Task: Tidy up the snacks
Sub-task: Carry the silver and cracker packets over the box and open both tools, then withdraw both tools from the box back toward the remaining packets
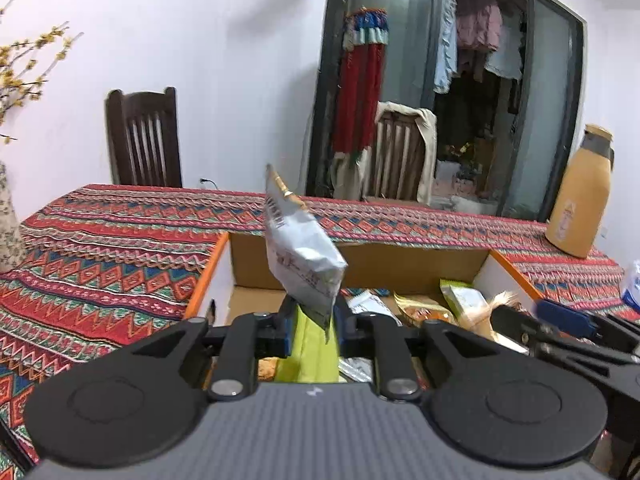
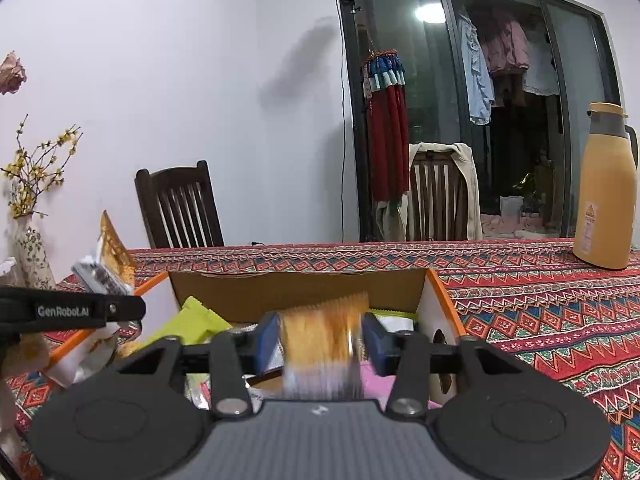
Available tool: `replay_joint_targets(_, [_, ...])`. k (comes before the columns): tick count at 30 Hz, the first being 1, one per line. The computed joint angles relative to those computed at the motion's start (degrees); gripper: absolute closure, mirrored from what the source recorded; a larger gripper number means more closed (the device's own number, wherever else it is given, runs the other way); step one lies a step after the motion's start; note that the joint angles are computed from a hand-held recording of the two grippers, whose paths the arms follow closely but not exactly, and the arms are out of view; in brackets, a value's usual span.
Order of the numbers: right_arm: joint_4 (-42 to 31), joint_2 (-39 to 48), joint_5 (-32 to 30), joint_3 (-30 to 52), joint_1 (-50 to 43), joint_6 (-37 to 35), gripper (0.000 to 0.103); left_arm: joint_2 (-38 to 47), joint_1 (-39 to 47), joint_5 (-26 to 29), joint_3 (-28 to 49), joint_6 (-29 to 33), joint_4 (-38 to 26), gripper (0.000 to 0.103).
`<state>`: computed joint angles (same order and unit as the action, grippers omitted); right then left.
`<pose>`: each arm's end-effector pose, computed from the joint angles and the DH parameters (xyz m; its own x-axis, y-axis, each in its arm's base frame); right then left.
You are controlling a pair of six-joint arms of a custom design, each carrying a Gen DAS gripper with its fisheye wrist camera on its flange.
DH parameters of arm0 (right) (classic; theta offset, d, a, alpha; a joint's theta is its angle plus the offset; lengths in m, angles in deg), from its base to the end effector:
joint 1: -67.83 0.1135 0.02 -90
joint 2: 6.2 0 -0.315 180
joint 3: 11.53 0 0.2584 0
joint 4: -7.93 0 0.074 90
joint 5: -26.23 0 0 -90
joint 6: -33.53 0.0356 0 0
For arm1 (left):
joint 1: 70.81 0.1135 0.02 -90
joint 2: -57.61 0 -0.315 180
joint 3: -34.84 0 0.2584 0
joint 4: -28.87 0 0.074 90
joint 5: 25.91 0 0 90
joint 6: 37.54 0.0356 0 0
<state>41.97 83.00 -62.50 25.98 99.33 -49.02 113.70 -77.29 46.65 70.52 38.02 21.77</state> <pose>0.2393 0.1457 0.1925 -0.3217 -0.0451 -0.9458 -0.4666 0.8767 0.1169 0.1822 -0.0100 0.2349 -0.4054 -0.1934 -0.8934 -0.2660 0.9600 -0.0871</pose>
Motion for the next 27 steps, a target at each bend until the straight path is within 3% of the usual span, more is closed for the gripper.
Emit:
replay_joint_targets(1, [0.7,-0.2,0.3,-0.4,-0.1,0.2,0.028,-0.1,-0.3,-0.9,0.1,-0.4,0.1,0.055])
replay_joint_targets(2, [1.3,-0.4,1.0,-0.8,0.2,0.4,0.008,-0.4,-0.8,-2.6,-0.2,-1.1,0.5,0.025])
replay_joint_targets(3, [2.0,-0.5,1.8,-1.2,0.3,0.5,0.000,-0.7,-1.4,-4.8,-0.4,-2.0,0.8,0.011])
replay_joint_targets(4, [2.8,-0.6,2.5,-1.6,0.4,0.7,0.000,-1.2,-2.2,-7.4,-0.9,-2.9,1.4,0.000])
replay_joint_targets(19, [2.7,-1.0,2.9,-1.7,-0.4,2.0,0.000,-2.5,-3.1,-8.1,-1.6,-4.0,1.1,0.000])
replay_joint_targets(23, [3.0,-0.7,3.0,-1.5,-0.5,1.5,0.000,-3.7,-6.7,-13.2,-0.3,-4.9,-1.2,0.000])
replay_joint_targets(27, [1.3,-3.9,4.0,-2.1,-0.3,1.5,0.000,-10.1,-10.9,-16.7,1.1,-5.7,-7.4,0.000])
